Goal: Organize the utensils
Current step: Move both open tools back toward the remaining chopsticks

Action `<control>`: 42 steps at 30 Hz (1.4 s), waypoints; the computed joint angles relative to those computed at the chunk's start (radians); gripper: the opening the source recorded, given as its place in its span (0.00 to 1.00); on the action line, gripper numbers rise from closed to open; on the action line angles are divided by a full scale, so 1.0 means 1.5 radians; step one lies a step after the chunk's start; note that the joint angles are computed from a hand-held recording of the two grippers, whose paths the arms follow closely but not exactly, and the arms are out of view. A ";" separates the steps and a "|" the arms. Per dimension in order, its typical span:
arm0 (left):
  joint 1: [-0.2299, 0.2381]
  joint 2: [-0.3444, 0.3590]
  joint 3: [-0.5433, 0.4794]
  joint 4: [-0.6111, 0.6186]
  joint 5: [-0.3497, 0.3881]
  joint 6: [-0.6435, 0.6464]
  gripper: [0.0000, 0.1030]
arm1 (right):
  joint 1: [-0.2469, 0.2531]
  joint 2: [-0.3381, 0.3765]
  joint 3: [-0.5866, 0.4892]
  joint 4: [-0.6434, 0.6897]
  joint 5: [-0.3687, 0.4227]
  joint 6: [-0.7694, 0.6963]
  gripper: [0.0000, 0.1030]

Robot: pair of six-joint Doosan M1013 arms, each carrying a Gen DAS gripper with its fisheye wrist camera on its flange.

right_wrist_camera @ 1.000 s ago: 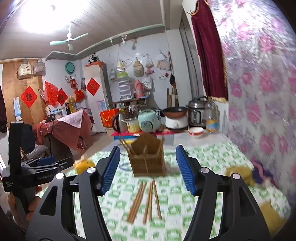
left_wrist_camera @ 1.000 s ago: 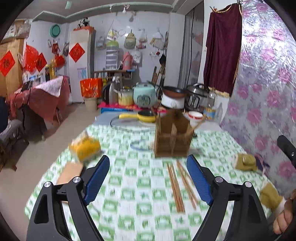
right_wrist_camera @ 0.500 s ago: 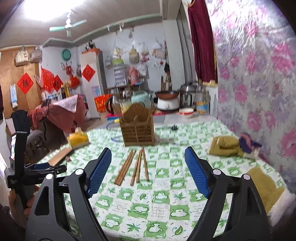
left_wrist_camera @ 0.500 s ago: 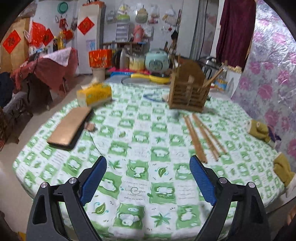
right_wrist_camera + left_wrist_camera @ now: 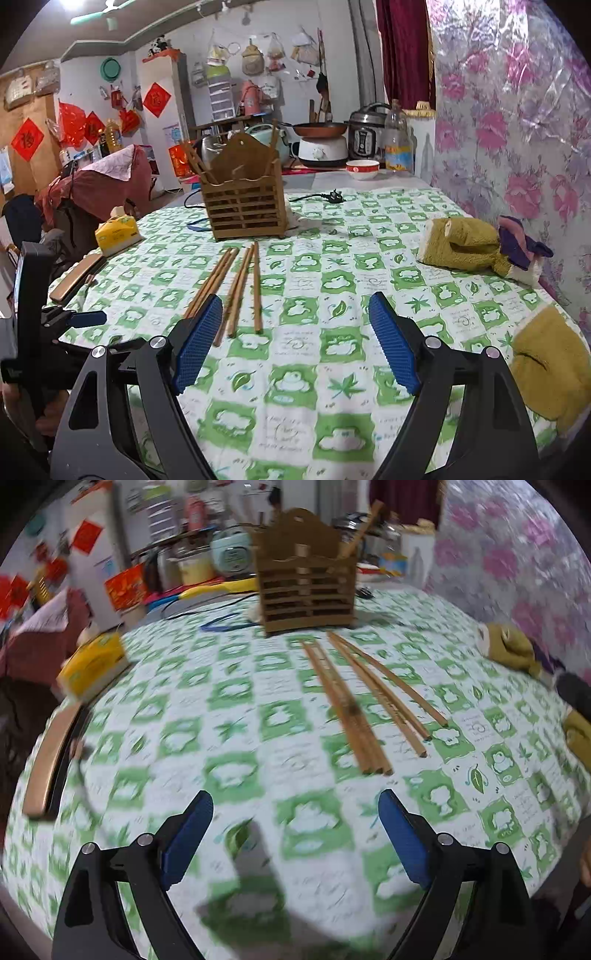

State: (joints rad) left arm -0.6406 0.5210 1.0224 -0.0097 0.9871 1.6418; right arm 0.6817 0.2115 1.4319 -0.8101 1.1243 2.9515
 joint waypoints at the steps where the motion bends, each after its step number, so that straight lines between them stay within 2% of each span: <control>1: -0.003 0.007 -0.010 0.005 0.006 0.009 0.87 | -0.004 0.001 -0.001 0.005 -0.002 -0.003 0.77; 10: -0.005 0.050 -0.071 -0.008 0.060 0.057 0.87 | -0.044 0.012 0.000 0.057 -0.034 -0.026 0.77; 14: -0.007 0.061 -0.086 -0.004 0.068 0.074 0.87 | -0.053 0.015 0.006 0.075 -0.051 -0.033 0.77; 18: -0.007 0.069 -0.096 0.035 0.065 0.066 0.88 | -0.061 0.018 0.008 0.101 -0.061 -0.047 0.77; 21: 0.003 0.070 -0.096 0.066 0.061 0.029 0.88 | -0.064 0.016 0.013 0.109 -0.068 -0.050 0.77; 26: 0.025 0.061 -0.085 0.037 0.042 -0.001 0.88 | -0.063 0.014 0.016 0.110 -0.083 -0.057 0.77; 34: 0.010 0.052 -0.067 0.065 0.021 0.039 0.88 | -0.055 0.019 0.011 0.091 -0.074 -0.068 0.77; 42: 0.012 0.080 -0.110 0.074 0.068 0.015 0.89 | -0.058 0.017 0.013 0.105 -0.080 -0.080 0.77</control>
